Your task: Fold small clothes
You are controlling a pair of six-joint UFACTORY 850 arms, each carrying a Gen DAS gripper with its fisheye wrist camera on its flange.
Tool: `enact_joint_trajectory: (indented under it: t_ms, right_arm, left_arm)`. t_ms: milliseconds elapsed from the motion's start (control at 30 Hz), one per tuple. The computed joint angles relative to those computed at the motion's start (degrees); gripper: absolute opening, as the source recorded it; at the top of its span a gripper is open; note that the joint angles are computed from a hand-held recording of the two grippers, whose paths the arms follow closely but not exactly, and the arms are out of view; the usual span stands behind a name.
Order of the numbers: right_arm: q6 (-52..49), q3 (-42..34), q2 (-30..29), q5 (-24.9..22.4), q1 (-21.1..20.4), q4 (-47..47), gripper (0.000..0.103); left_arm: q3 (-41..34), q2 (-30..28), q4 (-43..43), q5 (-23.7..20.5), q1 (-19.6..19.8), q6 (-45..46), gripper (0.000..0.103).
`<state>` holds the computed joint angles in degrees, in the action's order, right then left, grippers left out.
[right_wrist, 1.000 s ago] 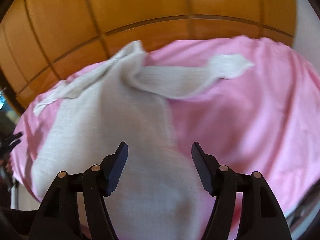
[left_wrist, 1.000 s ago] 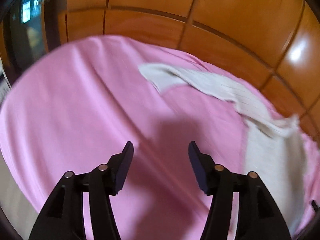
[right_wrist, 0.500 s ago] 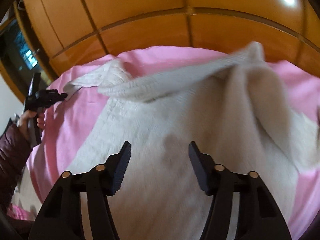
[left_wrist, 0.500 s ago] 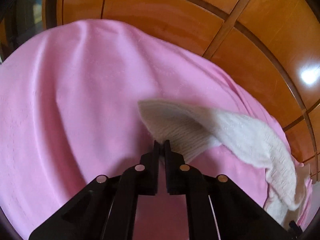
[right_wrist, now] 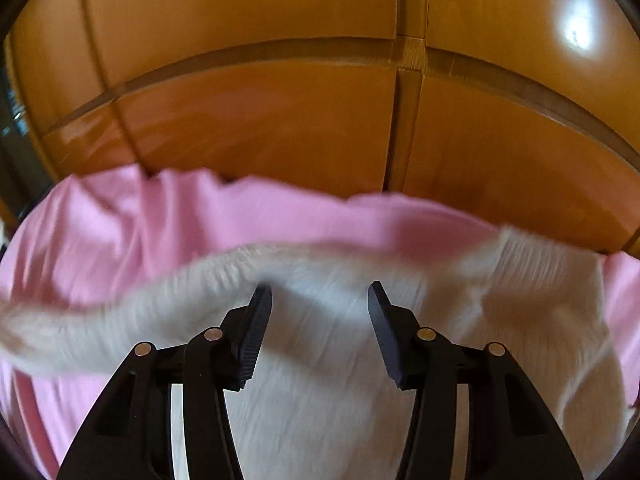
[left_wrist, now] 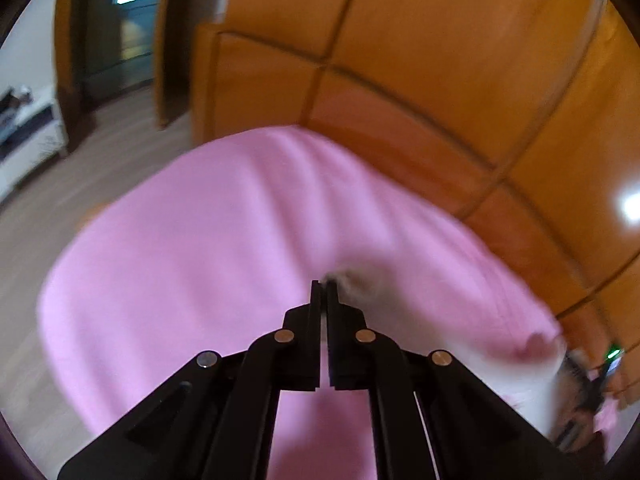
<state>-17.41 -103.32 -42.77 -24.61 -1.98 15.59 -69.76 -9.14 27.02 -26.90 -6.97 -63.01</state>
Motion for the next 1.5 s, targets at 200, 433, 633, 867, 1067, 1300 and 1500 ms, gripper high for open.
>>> enact_joint_trajectory:
  t_ms: [200, 433, 633, 867, 1067, 1300, 1500]
  right_arm:
    - [-8.01, 8.01, 5.46, 1.07, -0.72, 8.64, 0.050]
    - [-26.37, 26.12, 17.92, -0.19, -1.61, 24.42, 0.050]
    - [-30.80, 38.95, 29.11, -2.52, -7.24, 29.07, 0.058]
    - [-24.88, 48.77, 41.71, 1.15, -24.11, 24.00, 0.058]
    - [-11.68, 48.64, 40.38, 5.00, -35.41, 10.70, 0.053]
    - [-15.89, 37.03, 28.15, 1.48, -39.83, 27.74, 0.043]
    - [1.17, 23.96, 16.39, 1.59, -37.79, 17.19, 0.043]
  left_arm:
    - [0.97, -4.16, -6.77, -1.79, 1.65, 4.57, 0.001]
    - [-5.50, -13.10, -2.66, -8.62, 1.22, -1.06, 0.003]
    - [0.49, -7.55, 10.07, -8.06, -2.57, -15.84, 0.048]
    - [7.36, -0.44, 21.77, -0.69, -9.57, -27.53, 0.054]
    - [7.36, 0.04, 20.53, 6.21, -18.39, -23.16, 0.056]
    - [-1.07, -7.06, 9.44, 6.83, -28.98, -5.18, 0.060]
    - [-7.71, -12.57, -4.20, 5.48, -34.52, 11.04, 0.060]
